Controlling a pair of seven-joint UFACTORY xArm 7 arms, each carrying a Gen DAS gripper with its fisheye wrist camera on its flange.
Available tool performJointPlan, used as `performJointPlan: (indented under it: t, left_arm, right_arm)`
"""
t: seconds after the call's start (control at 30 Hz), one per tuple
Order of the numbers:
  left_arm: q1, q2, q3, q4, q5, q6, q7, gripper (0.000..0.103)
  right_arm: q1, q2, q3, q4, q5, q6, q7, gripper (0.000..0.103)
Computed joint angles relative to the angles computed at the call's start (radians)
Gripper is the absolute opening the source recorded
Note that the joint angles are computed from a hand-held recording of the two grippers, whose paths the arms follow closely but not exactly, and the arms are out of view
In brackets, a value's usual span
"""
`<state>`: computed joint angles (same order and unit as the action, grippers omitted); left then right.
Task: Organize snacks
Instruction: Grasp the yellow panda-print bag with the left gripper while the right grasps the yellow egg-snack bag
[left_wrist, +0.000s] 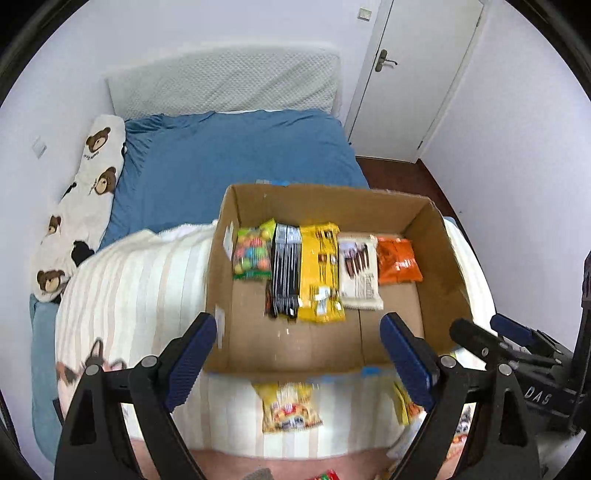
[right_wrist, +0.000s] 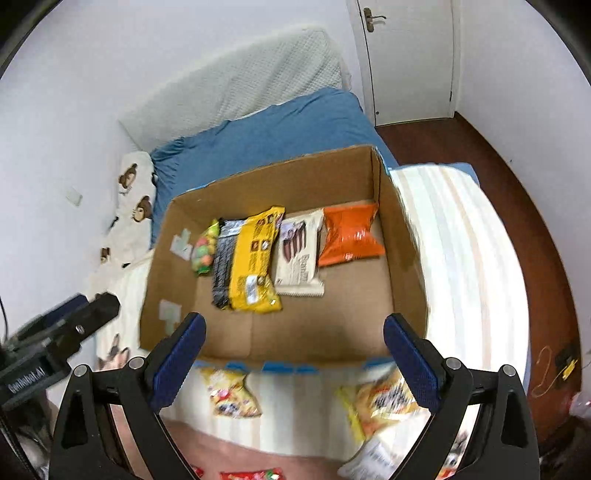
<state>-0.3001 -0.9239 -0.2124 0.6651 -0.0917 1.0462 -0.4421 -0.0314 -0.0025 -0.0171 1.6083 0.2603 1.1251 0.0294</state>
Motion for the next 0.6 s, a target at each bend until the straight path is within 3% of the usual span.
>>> performJointPlan:
  t: [0.17, 0.37, 0.47, 0.6]
  left_arm:
    - [-0.037, -0.132, -0.027, -0.085, -0.042, 0.084, -0.065, 0.091]
    - [-0.095, -0.243, -0.054, -0.246, -0.121, 0.148, -0.168, 0.091]
    - [-0.117, -0.232, -0.058, -0.317, -0.147, 0.128, -0.209, 0.091]
    - [-0.132, -0.157, -0.032, -0.364, -0.161, 0.062, -0.228, 0.091]
  right_arm:
    - [-0.014, -0.146, -0.026, -0.193, 0.060, -0.026, 0.029, 0.099]
    - [-0.057, -0.283, -0.092, -0.475, 0.127, -0.048, 0.146, 0.099]
    - [-0.079, -0.267, -0.122, -0.560, 0.175, -0.068, 0.186, 0.095]
    - [-0.088, -0.214, -0.112, -0.594, 0.199, -0.136, 0.231, 0.087]
